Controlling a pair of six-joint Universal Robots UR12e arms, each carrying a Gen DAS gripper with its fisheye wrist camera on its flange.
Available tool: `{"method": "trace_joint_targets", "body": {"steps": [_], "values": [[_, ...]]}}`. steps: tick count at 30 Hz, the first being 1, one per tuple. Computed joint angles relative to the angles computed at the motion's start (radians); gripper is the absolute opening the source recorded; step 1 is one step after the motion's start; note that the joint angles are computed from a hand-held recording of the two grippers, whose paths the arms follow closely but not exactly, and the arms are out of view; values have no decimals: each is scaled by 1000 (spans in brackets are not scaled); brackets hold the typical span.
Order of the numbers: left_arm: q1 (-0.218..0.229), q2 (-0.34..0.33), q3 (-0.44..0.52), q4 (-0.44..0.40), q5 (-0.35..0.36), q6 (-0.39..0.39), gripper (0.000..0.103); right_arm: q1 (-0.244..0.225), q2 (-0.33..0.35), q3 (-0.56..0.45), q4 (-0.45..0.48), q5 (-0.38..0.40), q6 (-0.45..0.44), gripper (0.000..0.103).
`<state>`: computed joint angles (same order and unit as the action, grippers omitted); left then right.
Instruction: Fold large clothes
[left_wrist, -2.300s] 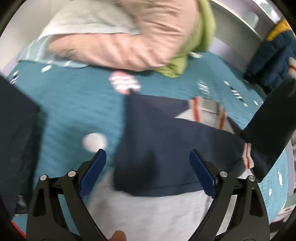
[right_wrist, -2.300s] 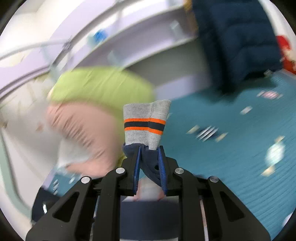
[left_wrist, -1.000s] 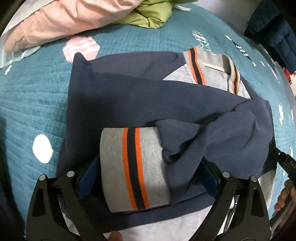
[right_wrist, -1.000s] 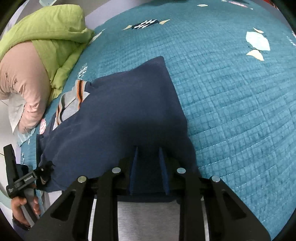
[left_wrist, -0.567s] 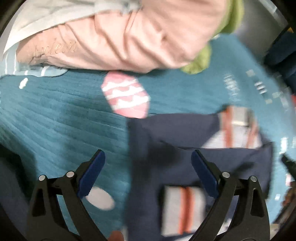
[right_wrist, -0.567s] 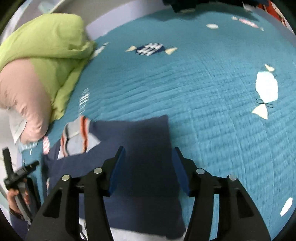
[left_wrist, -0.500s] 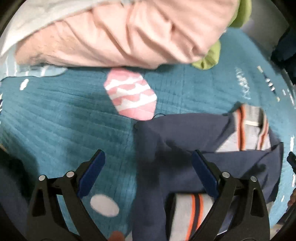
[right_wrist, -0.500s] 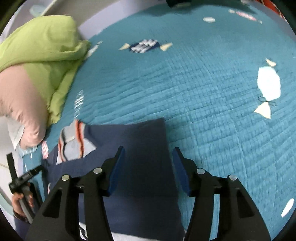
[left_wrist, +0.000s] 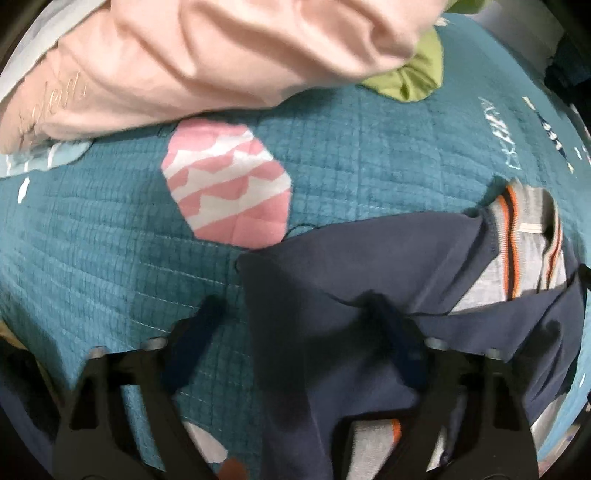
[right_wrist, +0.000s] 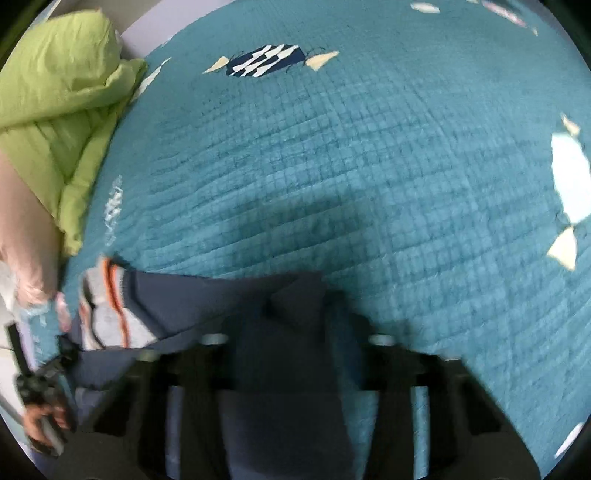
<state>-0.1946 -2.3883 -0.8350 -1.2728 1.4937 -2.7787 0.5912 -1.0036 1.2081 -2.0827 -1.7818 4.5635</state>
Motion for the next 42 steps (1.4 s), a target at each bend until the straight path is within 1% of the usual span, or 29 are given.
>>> {"method": "trace_joint_targets", "body": {"steps": [1, 2, 3, 4, 6, 9, 11, 14, 17, 20, 24, 30, 35, 38, 42], "values": [[-4, 10, -11, 14, -4, 22, 46, 5, -2, 1, -11, -17, -10, 6], [-11, 23, -30, 47, 19, 57, 28, 9, -1, -4, -12, -33, -22, 5], [-14, 31, -38, 54, 19, 83, 17, 16, -2, -4, -28, -57, -42, 4], [-11, 38, -44, 52, -7, 103, 8, 21, -5, -1, -47, -72, -46, 4], [-9, 57, -65, 77, -25, 105, 8, 32, -20, 18, -105, -107, -43, 4], [7, 87, -94, 99, -98, 90, 8, 47, -33, 22, -134, -145, -47, 4], [17, 110, -114, 108, -131, 86, 8, 58, -45, 26, -156, -161, -51, 4], [31, 151, -145, 104, -187, 79, 8, 73, -47, 4, -155, -179, -63, 4], [49, 189, -185, 124, -216, 103, 8, 92, -45, -21, -153, -201, -71, 4], [65, 236, -233, 139, -254, 116, 8, 113, -43, -55, -137, -223, -79, 4], [70, 281, -283, 163, -279, 123, 8, 140, -44, -93, -96, -250, -80, 4], [105, 367, -372, 175, -328, 159, 8, 184, -56, -120, -45, -288, -56, 4], [140, 447, -460, 188, -363, 219, 8, 231, -64, -139, 6, -309, -39, 4], [164, 499, -525, 196, -384, 261, 8, 263, -64, -157, 46, -309, -28, 4], [207, 582, -629, 179, -420, 367, 8, 317, -50, -196, 102, -308, -25, 4]]}}
